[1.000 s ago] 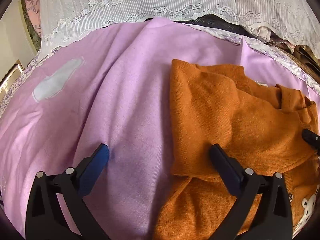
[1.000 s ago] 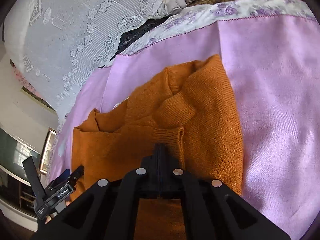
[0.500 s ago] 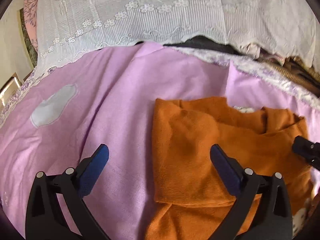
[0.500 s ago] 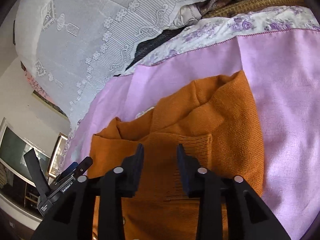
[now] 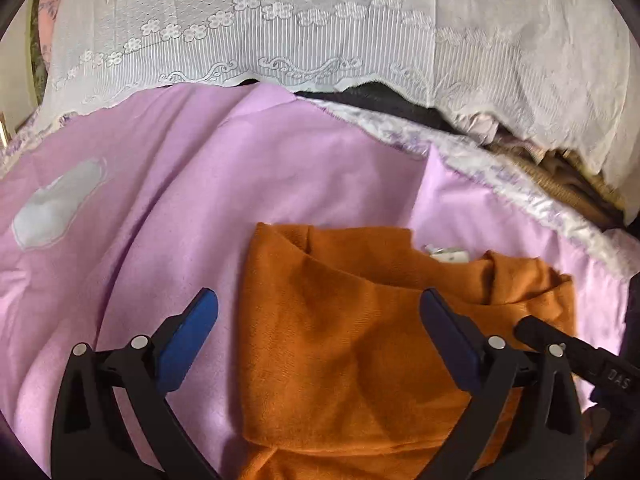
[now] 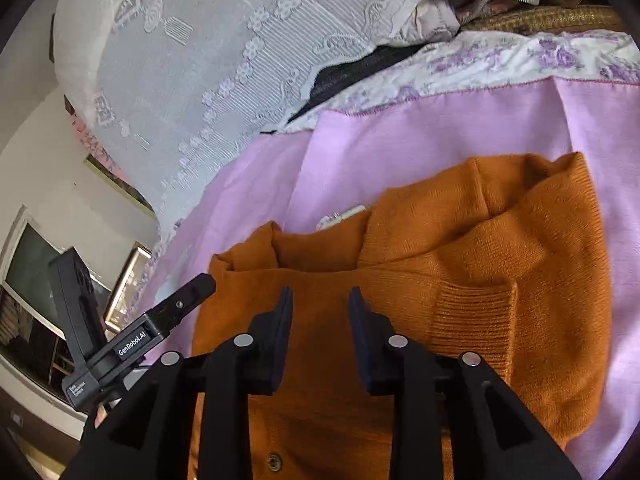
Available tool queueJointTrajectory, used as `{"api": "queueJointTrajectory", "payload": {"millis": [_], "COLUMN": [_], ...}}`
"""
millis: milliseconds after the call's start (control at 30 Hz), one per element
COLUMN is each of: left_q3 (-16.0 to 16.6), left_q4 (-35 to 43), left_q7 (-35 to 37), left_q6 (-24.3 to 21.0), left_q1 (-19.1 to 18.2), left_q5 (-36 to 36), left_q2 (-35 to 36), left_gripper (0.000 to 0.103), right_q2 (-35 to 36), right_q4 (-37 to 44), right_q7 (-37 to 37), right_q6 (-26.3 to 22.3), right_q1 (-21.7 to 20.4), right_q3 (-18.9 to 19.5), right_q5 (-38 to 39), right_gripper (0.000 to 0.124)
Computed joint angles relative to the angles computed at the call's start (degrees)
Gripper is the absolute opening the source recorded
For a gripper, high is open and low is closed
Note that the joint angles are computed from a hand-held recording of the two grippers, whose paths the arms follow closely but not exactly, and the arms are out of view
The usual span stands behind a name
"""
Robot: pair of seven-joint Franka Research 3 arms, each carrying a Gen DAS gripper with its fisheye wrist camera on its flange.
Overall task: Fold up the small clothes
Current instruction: 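Open the left tool and release the sleeve on the cardigan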
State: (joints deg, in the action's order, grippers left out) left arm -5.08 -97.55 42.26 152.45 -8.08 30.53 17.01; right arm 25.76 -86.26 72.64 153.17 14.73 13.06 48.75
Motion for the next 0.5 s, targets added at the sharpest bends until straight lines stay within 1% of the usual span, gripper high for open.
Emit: {"api": "queueJointTrajectory", "payload": {"millis": [33, 67, 100, 133, 200, 233, 267, 300, 333, 367, 400, 433, 467, 500], "left_q3": [0.70, 1.44, 0.32, 0.73, 2.01, 2.10, 1.68, 0.79, -0.30, -1.48, -2.82, -3.26, -2.84, -1.35], "left_q4": [4.17, 6.43, 7.11, 6.27, 4.43, 2.43, 0.00, -2.54, -4.77, -7.14, -7.74, -7.48, -5.60, -3.68], "left_q7": [-0.06, 0.83, 1.49, 0.34, -3.32, -4.76, -5.26, -4.38, -2.46, 0.03, 3.60, 5.72, 6.19, 6.67], "left_q6": [-6.80, -10.56, -11.14, -9.83, -9.15, -6.96, -3.27, 1.06, 4.74, 7.45, 7.96, 6.21, 1.65, -2.28], "left_q1": [-1.56, -2.46, -1.36, -1.35, -2.37, -2.10, -1.18, 0.19, 1.55, 2.71, 3.56, 3.40, 2.22, 0.21], "left_q5": [1.90, 1.81, 0.56, 0.98, 4.22, 5.11, 4.80, 3.18, 0.79, -1.95, -5.09, -6.28, -5.41, -4.65], "left_q2": [2.83, 5.02, 5.74, 4.89, 3.06, 1.72, 0.19, -1.34, -2.60, -3.98, -4.15, -3.88, -2.64, -0.90], "left_gripper": [0.098, 0.099, 0.099, 0.099, 0.099, 0.098, 0.098, 0.098, 0.098, 0.098, 0.098, 0.098, 0.098, 0.099], "right_q2": [0.83, 1.27, 1.35, 0.94, -1.29, -2.43, -3.38, -4.05, -4.50, -4.99, -5.26, -5.44, -5.08, -4.68], "right_q4": [0.58, 0.64, 0.54, -0.28, -3.58, -4.99, -5.82, -6.31, -6.50, -6.93, -7.27, -7.64, -7.52, -7.52], "right_q7": [2.20, 2.35, 3.62, 4.37, 5.40, 4.37, 1.00, -2.78, -4.38, -5.13, -4.63, -3.20, 2.25, 4.18], "right_q6": [-0.47, -0.31, -0.34, 0.65, 5.16, 6.82, 7.06, 6.24, 5.75, 5.95, 6.28, 6.09, 5.06, 3.97], "right_q1": [0.71, 0.16, -0.26, -0.79, -0.40, -0.50, -1.49, -2.52, -2.29, -1.61, -0.44, 0.71, 2.96, 3.25], "right_q3": [-1.18, -0.95, -1.09, -0.89, -1.17, -0.70, 0.80, 2.15, 2.26, 1.94, 1.07, -0.22, -3.04, -3.85], "right_q5": [-1.85, -1.19, -0.75, 0.49, 1.22, 1.73, 3.55, 5.69, 6.16, 6.00, 4.46, 2.13, -4.05, -6.29], "right_gripper": [0.023, 0.007, 0.002, 0.000, 0.005, 0.010, 0.014, 0.023, 0.029, 0.038, 0.039, 0.040, 0.040, 0.037]}}
